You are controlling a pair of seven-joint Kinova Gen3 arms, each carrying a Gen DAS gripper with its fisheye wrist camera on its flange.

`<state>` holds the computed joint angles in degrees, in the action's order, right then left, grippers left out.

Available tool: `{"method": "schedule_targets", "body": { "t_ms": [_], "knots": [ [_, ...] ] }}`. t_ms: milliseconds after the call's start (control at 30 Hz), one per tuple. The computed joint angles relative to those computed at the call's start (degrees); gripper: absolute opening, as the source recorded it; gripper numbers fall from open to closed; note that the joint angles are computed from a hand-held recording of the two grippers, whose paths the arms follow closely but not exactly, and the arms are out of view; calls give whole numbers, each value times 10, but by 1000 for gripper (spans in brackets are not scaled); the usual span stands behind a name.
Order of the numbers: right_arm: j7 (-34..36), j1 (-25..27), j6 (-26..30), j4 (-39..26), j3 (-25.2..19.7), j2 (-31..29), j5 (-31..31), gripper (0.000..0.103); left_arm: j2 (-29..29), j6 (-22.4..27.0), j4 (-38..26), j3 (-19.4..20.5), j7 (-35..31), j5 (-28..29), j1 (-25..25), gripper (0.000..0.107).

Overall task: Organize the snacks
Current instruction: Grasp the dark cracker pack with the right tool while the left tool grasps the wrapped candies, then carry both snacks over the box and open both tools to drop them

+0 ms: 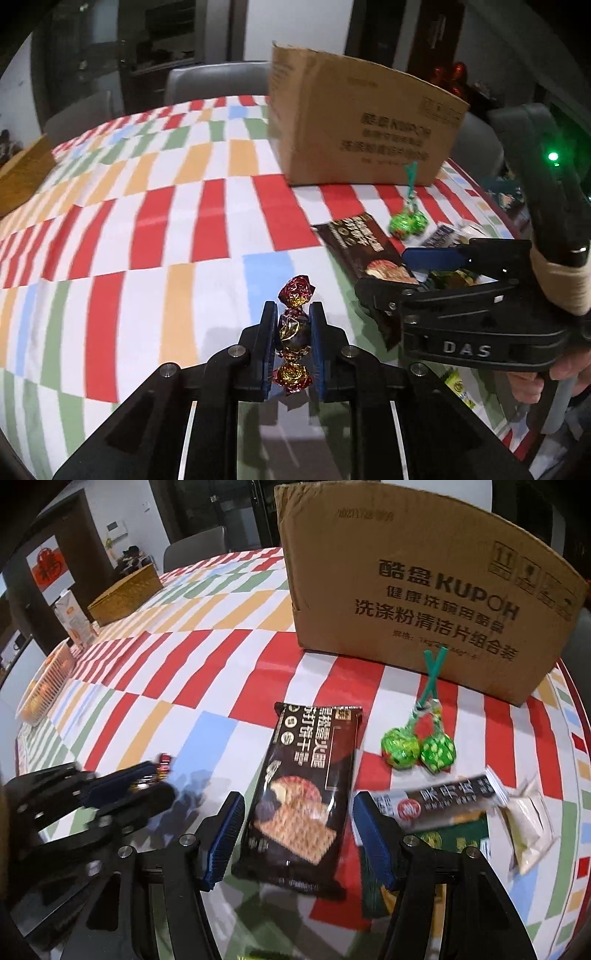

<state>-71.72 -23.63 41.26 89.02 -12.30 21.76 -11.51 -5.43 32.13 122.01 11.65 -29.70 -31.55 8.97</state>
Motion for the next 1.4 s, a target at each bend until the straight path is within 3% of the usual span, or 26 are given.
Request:
{"method": "schedule_targets", "body": {
  "t_ms": [167,400,900,1400],
  "knots": [
    [-34,-34,2,-20,16,17,37,62,0,27,-9,4,41,-17,-4,18],
    [-67,-53,-16,-13,20,15,80,52,-1,36,-14,5,74,-32,-1,18],
    [21,31,-60,42,-14,-71,-28,51,-28,82,-49,42,138,-85,14,18],
    [139,93,-70,39,5,-135,-168,51,-23,131,-134,70,158,-161,30,18]
  ]
}}
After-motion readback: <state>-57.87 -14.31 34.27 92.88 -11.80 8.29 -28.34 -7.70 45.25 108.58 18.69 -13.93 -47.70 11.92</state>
